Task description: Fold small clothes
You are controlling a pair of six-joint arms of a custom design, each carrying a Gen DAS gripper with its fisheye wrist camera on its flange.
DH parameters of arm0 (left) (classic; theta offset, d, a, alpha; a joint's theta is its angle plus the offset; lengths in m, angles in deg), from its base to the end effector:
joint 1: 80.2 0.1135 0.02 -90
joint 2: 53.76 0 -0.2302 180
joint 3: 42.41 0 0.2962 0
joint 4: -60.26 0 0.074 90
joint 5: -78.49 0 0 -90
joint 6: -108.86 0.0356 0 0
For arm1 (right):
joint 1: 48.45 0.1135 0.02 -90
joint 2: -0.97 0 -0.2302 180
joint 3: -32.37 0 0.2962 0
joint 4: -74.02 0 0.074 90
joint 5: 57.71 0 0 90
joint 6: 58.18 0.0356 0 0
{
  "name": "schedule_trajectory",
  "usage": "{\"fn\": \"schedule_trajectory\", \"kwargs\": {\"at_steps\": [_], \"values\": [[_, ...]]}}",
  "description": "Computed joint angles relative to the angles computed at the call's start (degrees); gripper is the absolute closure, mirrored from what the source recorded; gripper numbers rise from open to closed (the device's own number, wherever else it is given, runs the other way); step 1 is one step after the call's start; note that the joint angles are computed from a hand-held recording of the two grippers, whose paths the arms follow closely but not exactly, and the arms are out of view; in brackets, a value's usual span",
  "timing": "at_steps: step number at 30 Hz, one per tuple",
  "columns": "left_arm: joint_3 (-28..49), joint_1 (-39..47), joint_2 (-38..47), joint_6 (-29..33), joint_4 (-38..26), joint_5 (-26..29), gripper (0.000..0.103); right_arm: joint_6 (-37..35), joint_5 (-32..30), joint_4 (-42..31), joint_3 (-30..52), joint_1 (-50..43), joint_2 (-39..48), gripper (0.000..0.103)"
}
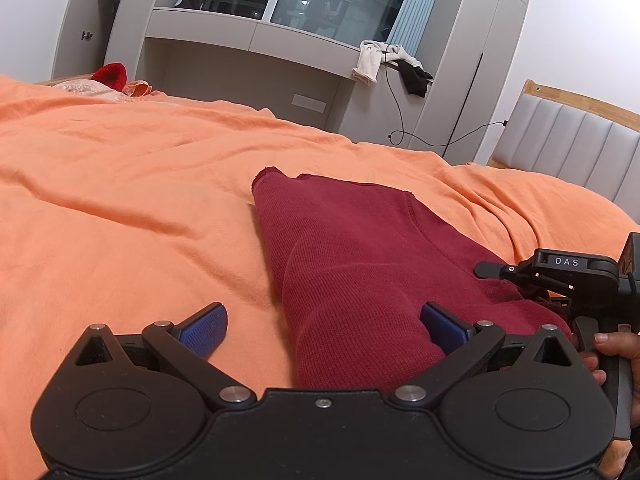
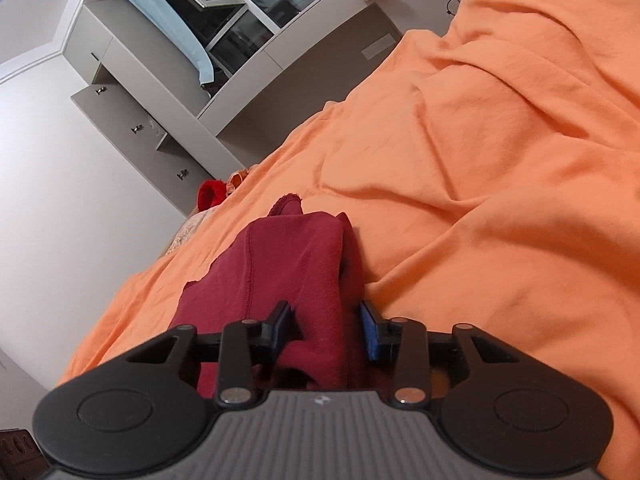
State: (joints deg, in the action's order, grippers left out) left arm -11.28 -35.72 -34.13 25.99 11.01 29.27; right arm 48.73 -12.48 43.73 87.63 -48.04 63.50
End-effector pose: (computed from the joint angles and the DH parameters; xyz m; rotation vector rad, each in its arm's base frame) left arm 0.1399 0.1048 0.1881 -0.2992 2.0400 -0.2457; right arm 0.2861 0.0271 0.2197 -0.1229 2.1864 1.0330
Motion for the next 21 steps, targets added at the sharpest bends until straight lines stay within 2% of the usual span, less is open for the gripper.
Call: {"fn": "schedule_trajectory", "kwargs": {"at_steps": [13, 21], "values": [[0.0, 0.0, 0.0, 0.1, 0.0, 0.1, 0.000, 0.2, 1.2, -0.3, 0.9, 1.2, 1.6, 0.059], [0.6, 0.6, 0.4, 0.8, -0.3, 0.7, 0.000, -1.6, 3.6, -0.7, 0.8, 2.8, 0.7, 0.063]]}}
